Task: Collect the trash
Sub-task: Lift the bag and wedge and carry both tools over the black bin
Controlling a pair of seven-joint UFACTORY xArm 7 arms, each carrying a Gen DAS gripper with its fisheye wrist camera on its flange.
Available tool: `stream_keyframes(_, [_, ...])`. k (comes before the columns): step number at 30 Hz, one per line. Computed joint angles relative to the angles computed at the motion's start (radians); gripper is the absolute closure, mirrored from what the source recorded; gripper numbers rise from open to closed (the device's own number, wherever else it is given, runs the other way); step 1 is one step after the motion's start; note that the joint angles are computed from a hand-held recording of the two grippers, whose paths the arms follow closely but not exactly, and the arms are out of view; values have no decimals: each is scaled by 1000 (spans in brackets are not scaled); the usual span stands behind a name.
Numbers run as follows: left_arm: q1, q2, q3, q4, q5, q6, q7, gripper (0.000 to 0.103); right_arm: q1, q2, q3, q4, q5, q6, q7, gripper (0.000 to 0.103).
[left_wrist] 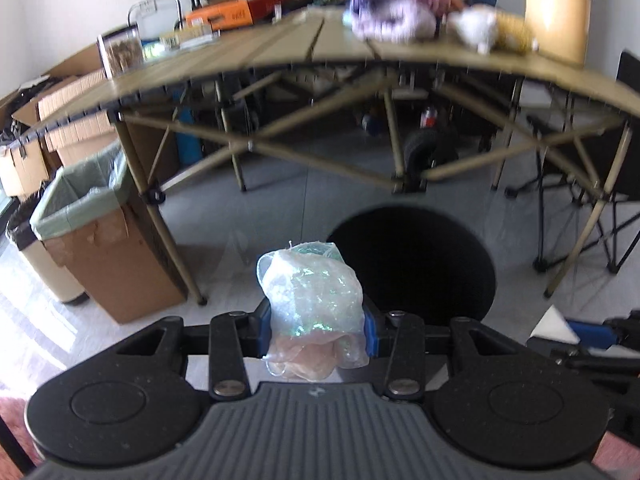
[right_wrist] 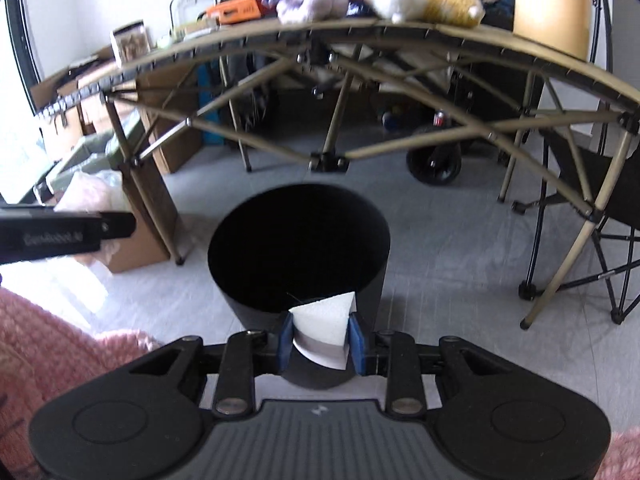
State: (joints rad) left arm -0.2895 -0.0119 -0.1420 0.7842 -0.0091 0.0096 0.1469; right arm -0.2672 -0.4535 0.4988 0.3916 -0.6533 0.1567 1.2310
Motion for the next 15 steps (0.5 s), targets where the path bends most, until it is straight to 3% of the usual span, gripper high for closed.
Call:
stream_keyframes(2, [14, 20, 8, 11, 143, 21, -119, 61, 12, 20, -8, 7, 9, 9, -4, 75])
stream_keyframes(4, [16, 43, 20, 30, 204, 46, -176, 61, 16, 37, -14, 14, 8, 13, 1, 75])
stream_keyframes(15, [26, 131, 41, 128, 198, 147, -217, 61, 56, 153, -99, 76, -69, 27, 45, 75])
